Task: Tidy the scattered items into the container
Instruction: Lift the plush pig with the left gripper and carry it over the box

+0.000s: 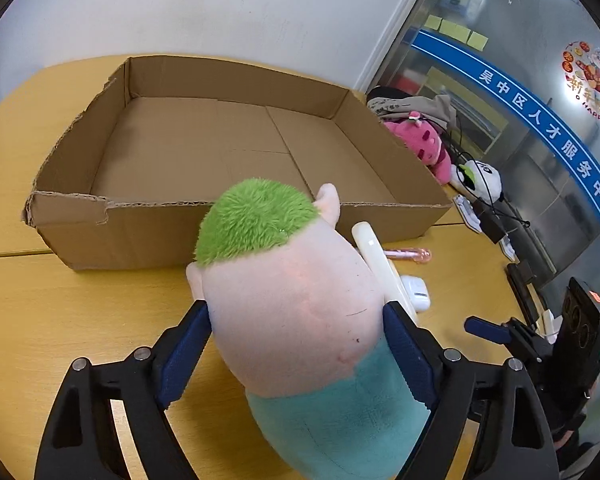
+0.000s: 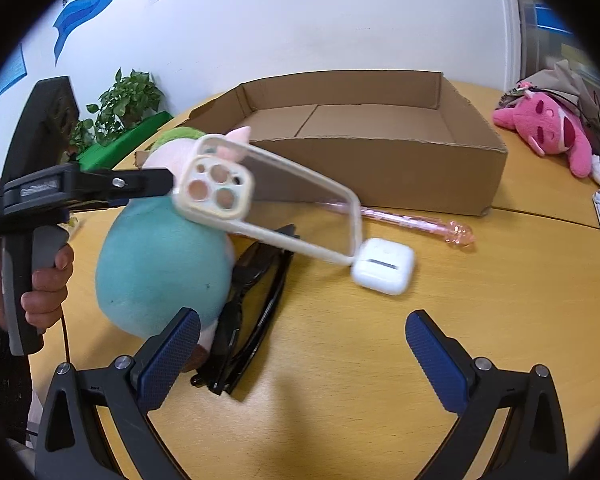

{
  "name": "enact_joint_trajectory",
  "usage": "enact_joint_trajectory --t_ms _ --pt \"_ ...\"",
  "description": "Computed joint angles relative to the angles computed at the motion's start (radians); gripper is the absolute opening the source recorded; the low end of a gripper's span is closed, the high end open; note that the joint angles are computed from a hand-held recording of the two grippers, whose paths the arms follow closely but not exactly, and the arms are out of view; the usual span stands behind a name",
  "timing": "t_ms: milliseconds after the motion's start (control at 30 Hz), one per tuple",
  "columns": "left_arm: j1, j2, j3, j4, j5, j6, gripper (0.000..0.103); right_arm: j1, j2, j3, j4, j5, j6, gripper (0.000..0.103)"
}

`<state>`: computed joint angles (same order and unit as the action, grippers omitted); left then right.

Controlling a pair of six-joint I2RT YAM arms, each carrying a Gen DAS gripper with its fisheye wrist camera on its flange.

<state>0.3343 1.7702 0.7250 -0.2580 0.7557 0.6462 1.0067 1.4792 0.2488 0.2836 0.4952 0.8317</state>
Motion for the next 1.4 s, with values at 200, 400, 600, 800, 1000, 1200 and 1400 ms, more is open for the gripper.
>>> enact_joint_trajectory --t_ms 200,400,600,800,1000,1200,1400 --pt "0.030 -0.005 0.001 -0.044 0.021 0.041 0.083 -0.009 0.021 0.015 0.035 -0.034 -0.031 0.103" --pt "0.118 0.025 0.026 -0.130 0.057 0.130 0.082 -0.017 0.059 0.034 0.093 -0.094 -0.072 0.103" --pt "0.235 0.070 0.067 -0.215 0.085 0.216 0.082 -0.021 0.124 0.081 0.147 -0.176 -0.118 0.103" --pt "0.333 0.098 0.097 -0.287 0.100 0.292 0.082 -0.008 0.165 0.147 0.158 -0.234 -0.162 0.103" --pt "0.372 0.103 0.096 -0.297 0.107 0.315 0.082 -0.008 0.215 0.204 0.162 -0.280 -0.196 0.102" --pt "0.332 0.101 0.068 -0.309 0.105 0.350 0.081 -0.011 0.268 0.237 0.209 -0.358 -0.210 0.103" --pt "0.280 0.061 0.022 -0.253 0.080 0.310 0.083 -0.034 0.354 0.274 0.271 -0.451 -0.189 0.100"
